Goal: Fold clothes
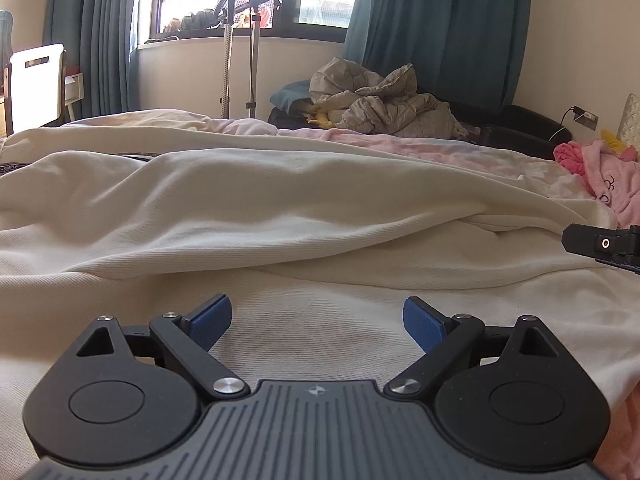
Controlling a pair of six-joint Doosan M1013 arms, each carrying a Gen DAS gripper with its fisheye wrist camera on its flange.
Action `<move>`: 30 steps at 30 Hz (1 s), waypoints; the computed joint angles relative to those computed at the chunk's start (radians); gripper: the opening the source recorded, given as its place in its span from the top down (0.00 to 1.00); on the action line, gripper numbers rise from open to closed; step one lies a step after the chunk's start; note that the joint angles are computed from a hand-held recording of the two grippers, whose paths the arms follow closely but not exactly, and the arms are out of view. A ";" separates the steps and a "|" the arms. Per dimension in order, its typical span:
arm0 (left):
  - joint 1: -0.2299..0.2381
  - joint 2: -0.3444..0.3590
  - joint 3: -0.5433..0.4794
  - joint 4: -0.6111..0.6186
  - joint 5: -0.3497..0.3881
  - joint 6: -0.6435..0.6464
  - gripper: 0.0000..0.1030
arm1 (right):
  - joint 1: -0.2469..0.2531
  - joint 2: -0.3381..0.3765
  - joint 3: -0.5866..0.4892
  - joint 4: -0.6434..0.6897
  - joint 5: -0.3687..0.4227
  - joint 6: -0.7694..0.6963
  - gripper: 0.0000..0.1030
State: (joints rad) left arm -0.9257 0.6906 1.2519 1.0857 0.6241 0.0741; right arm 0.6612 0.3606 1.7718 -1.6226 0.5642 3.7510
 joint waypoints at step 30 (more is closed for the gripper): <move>-0.025 0.025 0.002 0.109 0.035 -0.058 0.04 | -0.117 0.077 -0.073 -0.066 0.031 0.163 0.38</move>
